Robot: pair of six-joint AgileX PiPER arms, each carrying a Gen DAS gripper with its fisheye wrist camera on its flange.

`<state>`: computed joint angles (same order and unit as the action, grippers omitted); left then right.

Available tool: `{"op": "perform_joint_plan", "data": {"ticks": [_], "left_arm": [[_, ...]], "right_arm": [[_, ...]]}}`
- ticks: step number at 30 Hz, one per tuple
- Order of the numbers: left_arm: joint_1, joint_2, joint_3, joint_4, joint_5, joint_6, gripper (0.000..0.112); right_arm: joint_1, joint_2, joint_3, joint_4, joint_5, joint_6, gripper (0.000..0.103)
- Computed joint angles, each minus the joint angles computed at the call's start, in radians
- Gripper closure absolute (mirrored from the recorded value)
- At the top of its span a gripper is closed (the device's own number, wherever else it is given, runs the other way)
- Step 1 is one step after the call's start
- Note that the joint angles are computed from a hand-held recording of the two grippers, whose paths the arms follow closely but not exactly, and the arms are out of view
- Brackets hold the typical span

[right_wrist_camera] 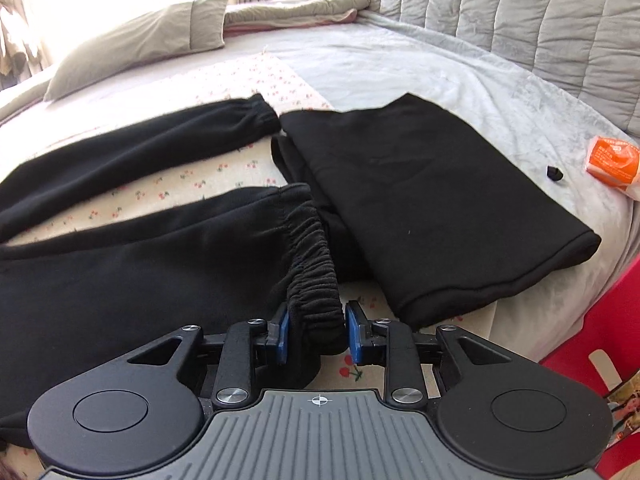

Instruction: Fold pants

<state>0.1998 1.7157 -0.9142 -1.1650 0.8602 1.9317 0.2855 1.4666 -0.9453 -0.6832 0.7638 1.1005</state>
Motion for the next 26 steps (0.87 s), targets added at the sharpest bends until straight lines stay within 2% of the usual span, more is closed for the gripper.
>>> {"op": "perform_joint_plan", "data": {"ticks": [1,2,4,6,7,9,11,13,15,20,24,26], "left_arm": [[0.007,0.000,-0.003,0.004,0.018,-0.008,0.099],[0.011,-0.004,-0.009,0.011,0.033,-0.025,0.093],[0.034,-0.007,-0.023,0.011,0.086,-0.038,0.071],[0.048,-0.012,-0.030,-0.005,0.113,-0.041,0.058],[0.054,-0.017,-0.035,-0.016,0.120,-0.041,0.050],[0.057,-0.022,-0.046,-0.051,0.114,-0.038,0.041],[0.052,-0.021,-0.073,-0.072,0.099,-0.059,0.034],[0.040,-0.017,-0.103,-0.101,0.062,-0.090,0.021],[0.019,-0.013,-0.143,-0.115,0.017,-0.141,0.017],[-0.056,0.031,-0.314,-0.043,-0.079,-0.323,0.012],[-0.132,0.116,-0.536,0.111,-0.121,-0.557,0.010],[-0.174,0.179,-0.675,0.210,-0.134,-0.695,0.010]], "right_arm": [[0.008,0.011,-0.001,-0.013,0.011,0.010,0.073],[0.016,0.013,-0.001,-0.029,0.020,0.026,0.066],[0.036,-0.004,0.004,-0.077,0.046,0.077,0.053],[0.040,-0.036,0.009,-0.099,0.045,0.104,0.042],[0.036,-0.057,0.007,-0.100,0.037,0.110,0.039],[0.027,-0.085,-0.003,-0.091,0.015,0.107,0.033],[0.018,-0.087,-0.033,-0.075,-0.003,0.091,0.030],[0.010,-0.066,-0.079,-0.055,-0.022,0.068,0.030],[-0.001,-0.038,-0.125,-0.031,-0.048,0.047,0.030],[-0.059,0.068,-0.237,0.057,-0.179,0.019,0.030],[-0.103,0.188,-0.339,0.106,-0.261,0.003,0.030],[-0.134,0.242,-0.384,0.183,-0.300,-0.050,0.031]]}}
